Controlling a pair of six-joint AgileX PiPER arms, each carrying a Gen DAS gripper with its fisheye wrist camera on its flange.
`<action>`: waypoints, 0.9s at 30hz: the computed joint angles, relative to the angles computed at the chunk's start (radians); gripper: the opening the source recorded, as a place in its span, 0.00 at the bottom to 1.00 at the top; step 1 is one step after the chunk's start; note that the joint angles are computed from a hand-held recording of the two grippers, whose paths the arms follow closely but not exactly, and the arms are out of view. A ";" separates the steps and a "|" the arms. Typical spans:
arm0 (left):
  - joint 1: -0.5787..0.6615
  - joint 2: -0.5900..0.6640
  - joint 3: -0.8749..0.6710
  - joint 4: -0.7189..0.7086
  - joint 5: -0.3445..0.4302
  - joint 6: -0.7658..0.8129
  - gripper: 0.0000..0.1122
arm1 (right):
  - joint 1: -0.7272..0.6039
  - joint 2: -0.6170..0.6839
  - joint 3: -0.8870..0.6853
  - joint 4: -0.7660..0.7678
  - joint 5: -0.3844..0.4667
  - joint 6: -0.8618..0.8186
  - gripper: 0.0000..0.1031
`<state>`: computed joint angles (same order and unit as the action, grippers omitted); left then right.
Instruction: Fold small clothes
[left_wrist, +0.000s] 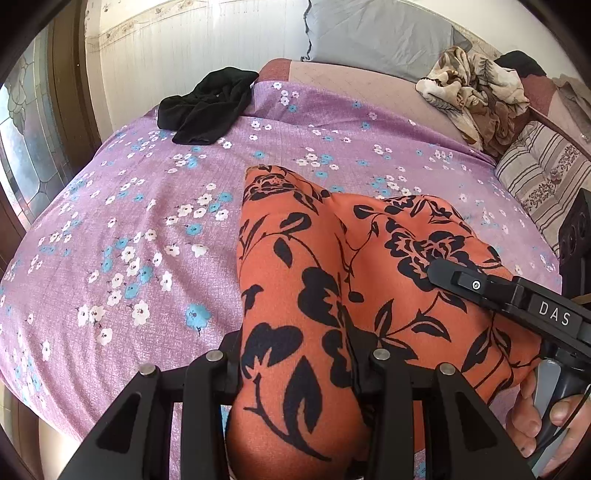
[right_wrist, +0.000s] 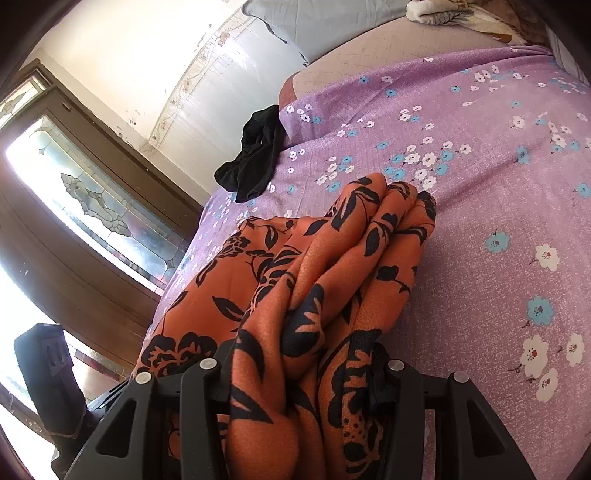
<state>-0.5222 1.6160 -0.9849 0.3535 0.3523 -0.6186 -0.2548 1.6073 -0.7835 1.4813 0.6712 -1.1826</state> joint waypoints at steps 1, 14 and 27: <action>-0.002 0.006 0.000 0.008 0.002 -0.006 0.37 | 0.003 0.004 0.001 -0.001 -0.004 0.001 0.49; 0.013 0.000 0.050 0.024 0.005 0.015 0.54 | -0.016 0.050 -0.016 -0.123 -0.006 0.121 0.54; 0.128 -0.056 0.066 0.195 -0.075 -0.150 0.58 | -0.069 -0.233 0.019 -0.267 -0.112 0.241 0.55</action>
<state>-0.3945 1.5600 -0.9189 0.5486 0.2773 -0.7691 -0.3241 1.3739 -0.7647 1.2146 0.5589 -0.9415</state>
